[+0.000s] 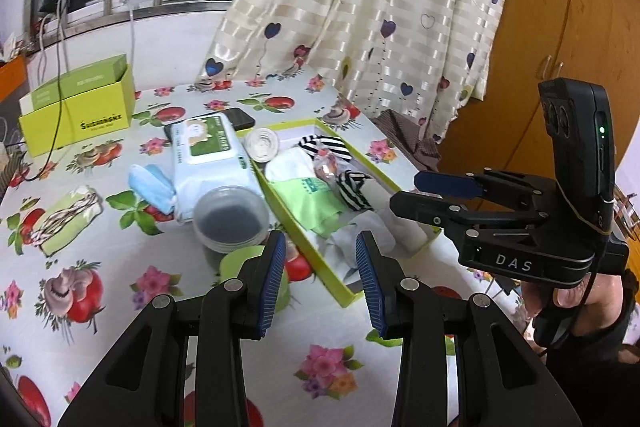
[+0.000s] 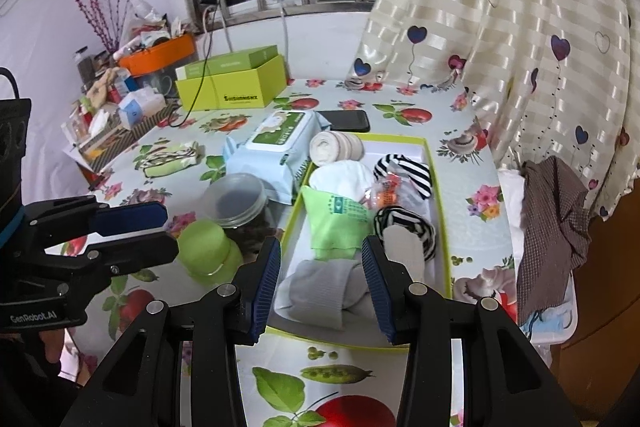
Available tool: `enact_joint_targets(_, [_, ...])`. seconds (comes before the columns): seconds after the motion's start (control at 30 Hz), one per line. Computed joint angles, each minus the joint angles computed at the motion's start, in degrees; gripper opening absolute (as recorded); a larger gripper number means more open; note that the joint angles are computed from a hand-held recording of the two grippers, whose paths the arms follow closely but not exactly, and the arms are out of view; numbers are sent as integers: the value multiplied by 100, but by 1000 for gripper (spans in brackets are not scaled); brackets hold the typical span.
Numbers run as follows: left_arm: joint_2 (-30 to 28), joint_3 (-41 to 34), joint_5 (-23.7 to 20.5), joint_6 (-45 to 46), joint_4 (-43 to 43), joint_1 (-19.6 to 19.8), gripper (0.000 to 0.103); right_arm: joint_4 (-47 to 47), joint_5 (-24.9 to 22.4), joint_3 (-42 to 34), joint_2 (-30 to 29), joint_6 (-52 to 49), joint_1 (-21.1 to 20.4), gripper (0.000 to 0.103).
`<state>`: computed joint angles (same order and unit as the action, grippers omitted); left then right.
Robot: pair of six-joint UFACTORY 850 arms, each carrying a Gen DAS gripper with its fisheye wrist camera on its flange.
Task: Organize soft objects
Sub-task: 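Move both grippers away from the tray toward the green cloth and blue mask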
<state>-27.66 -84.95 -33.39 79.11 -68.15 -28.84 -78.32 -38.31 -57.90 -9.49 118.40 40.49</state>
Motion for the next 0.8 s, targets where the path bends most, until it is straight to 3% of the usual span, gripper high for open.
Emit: enact_joint_targets(0.8, [-68,57,370,-420,103,578,38,72,440,-949,-688,-889,64,43])
